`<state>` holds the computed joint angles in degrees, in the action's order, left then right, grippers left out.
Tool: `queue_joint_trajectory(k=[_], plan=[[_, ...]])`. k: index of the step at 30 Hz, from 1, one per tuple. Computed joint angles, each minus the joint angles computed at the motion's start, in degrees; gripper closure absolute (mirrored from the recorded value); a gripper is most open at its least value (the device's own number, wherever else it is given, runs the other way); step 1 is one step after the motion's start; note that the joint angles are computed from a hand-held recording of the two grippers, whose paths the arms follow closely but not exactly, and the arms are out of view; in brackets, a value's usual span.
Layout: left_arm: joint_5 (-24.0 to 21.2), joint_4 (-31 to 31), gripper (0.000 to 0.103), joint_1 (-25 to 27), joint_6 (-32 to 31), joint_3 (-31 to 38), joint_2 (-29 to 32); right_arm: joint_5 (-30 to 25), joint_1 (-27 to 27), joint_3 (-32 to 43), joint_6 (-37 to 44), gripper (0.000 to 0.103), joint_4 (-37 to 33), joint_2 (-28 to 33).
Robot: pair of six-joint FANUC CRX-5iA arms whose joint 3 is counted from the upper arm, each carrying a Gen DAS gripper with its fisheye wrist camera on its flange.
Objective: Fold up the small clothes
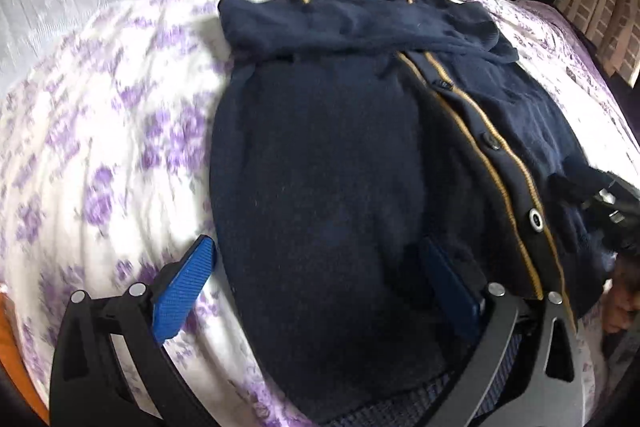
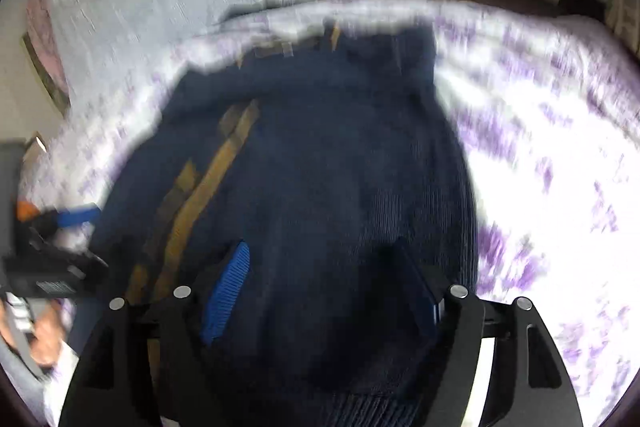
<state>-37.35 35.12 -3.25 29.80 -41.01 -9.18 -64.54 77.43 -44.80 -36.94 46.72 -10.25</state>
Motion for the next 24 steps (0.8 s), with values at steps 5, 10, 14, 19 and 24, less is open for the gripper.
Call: queue_joint_trajectory(k=[5,10,14,19,24], plan=[[-5.8,6.0,0.004,4.8,-6.1,-2.4,-2.5,-5.8,5.8,-2.8,-9.0,0.029,5.0,-2.9],[-13.8,7.4,0.004,8.9,-8.1,-1.5,-0.6,-6.0,11.8,-11.9,-26.7,0.028,8.8,-11.8],[-15.0,6.9,0.004,8.8,-8.1,-0.6,1.0,-8.7,14.2,-12.8,-30.9,0.028,7.9,-12.6],[-15.0,7.4,0.004,7.3,-9.6,0.4,2.9,-5.9,13.5,-14.9,-33.2,0.028,9.5,-14.5],[-15.1,10.6,0.013,6.9,-13.3,-0.7,2.5,-5.6,13.7,-15.6,-34.2,0.030,10.0,-15.1]])
